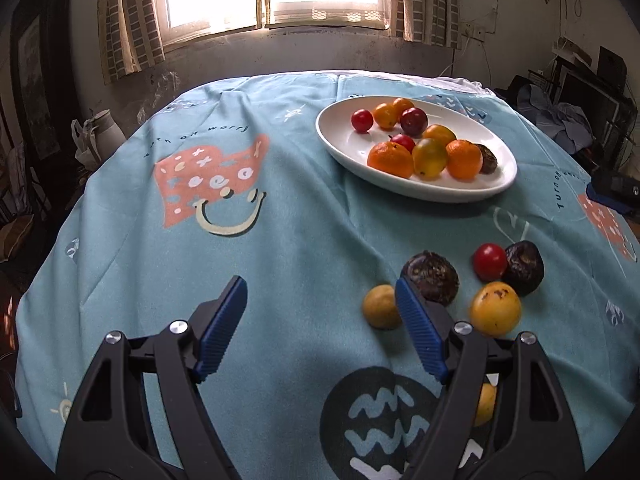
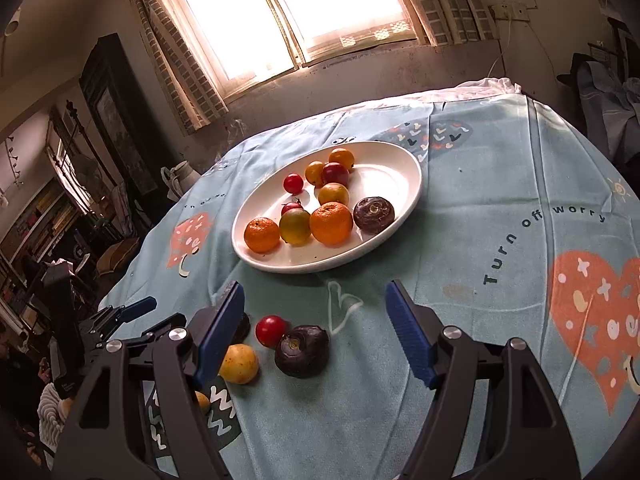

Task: Organize fruits
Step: 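Lower both held fruits onto the white plate and open both grippers, then grasp a small yellow fruit with the left gripper while the right gripper grasps a dark brown fruit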

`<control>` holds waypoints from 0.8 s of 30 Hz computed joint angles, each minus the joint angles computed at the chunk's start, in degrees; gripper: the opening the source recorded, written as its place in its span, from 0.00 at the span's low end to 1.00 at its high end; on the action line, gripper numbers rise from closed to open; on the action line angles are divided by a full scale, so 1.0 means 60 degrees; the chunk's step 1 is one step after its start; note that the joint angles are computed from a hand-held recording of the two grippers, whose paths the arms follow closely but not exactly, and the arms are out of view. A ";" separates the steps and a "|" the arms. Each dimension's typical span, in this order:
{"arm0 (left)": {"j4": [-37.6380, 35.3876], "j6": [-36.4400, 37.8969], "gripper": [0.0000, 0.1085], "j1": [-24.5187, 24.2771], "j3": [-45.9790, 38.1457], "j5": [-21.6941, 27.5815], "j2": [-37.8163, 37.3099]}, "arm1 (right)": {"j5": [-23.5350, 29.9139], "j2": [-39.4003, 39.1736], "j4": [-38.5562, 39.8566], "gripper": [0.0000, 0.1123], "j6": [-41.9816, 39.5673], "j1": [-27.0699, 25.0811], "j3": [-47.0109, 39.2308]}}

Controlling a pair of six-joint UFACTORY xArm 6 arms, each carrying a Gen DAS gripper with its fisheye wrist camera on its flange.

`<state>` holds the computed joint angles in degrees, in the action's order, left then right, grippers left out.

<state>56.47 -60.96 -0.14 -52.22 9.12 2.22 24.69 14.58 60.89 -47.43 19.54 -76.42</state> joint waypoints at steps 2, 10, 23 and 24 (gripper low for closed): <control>0.0703 -0.0381 0.72 -0.0100 0.0104 0.0151 -0.0108 | -0.0059 0.0012 -0.0158 0.66 0.0110 0.0017 0.0015; 0.0623 0.0414 0.72 -0.0434 -0.0131 0.0241 0.0185 | -0.0092 0.0037 -0.0638 0.66 0.0554 0.0038 0.0080; 0.1465 -0.1075 0.73 -0.0162 -0.0414 0.1077 0.0237 | -0.0088 0.0113 -0.0843 0.66 0.0794 0.0015 0.0056; 0.1638 -0.1224 0.73 -0.0139 -0.0375 0.0984 0.0183 | -0.0107 0.0090 -0.0790 0.66 0.0732 0.0019 0.0077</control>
